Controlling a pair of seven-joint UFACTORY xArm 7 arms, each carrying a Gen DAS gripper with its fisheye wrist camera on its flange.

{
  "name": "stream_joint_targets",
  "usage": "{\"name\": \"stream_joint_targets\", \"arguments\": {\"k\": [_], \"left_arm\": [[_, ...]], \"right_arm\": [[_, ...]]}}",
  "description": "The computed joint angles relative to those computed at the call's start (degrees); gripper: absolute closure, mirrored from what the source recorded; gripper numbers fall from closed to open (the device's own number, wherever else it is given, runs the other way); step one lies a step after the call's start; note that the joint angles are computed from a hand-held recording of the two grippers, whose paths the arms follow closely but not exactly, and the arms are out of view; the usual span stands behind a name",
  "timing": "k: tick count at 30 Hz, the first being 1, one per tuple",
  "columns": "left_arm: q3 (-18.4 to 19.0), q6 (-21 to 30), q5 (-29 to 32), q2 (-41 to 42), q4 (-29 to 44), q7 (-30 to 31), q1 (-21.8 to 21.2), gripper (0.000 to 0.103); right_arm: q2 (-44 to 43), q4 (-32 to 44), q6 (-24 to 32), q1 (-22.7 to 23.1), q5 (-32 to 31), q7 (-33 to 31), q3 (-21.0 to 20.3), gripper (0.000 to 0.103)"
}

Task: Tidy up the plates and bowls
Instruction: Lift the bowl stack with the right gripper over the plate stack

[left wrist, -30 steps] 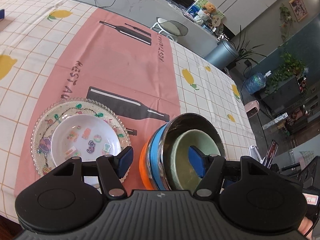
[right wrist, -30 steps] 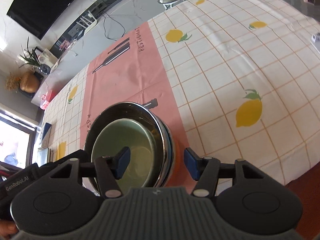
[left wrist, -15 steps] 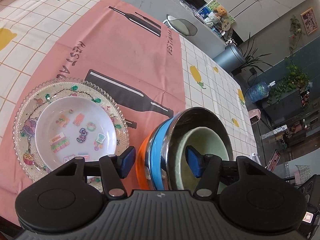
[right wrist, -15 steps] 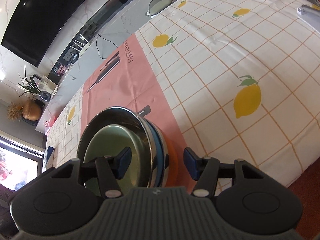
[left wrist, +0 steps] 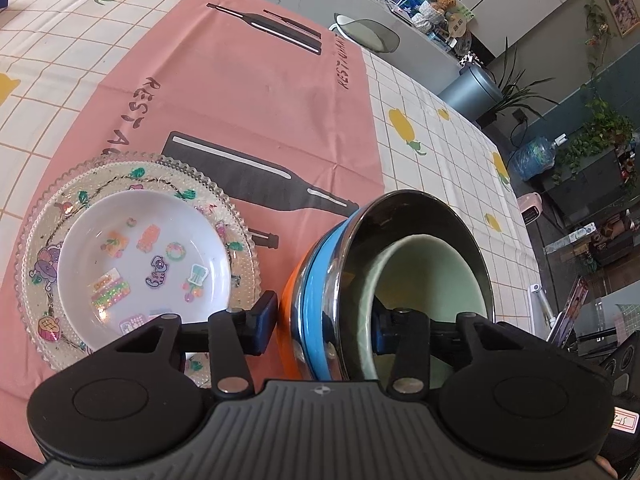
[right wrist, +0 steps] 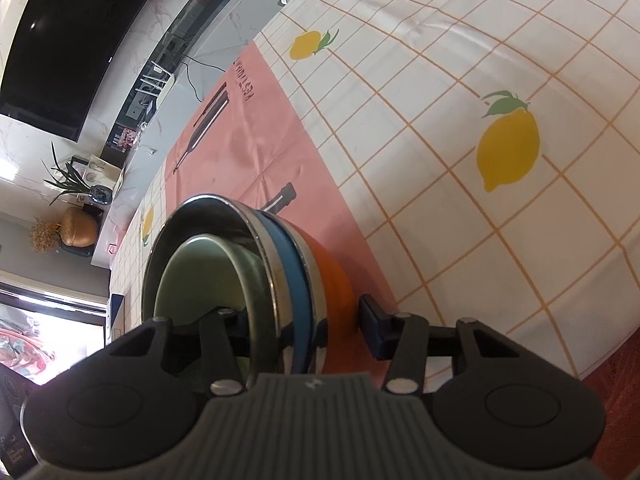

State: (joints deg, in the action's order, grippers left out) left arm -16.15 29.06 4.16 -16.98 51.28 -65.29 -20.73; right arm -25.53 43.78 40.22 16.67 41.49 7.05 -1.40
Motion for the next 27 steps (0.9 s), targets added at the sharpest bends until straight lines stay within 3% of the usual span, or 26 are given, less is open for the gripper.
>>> {"name": "stream_joint_targets", "arguments": {"k": [16, 27], "left_arm": [[0.06, 1.09, 0.65, 1.04, 1.37, 0.92, 0.01, 0.052], [-0.19, 1.01, 1.75, 0.95, 1.48, 0.20, -0.28, 0.052]], "right_arm": [[-0.05, -0.10, 0.13, -0.06, 0.82, -0.74, -0.24, 0.056], [-0.59, 0.30, 1.23, -0.68, -1.63, 2.45, 0.49, 0.057]]}}
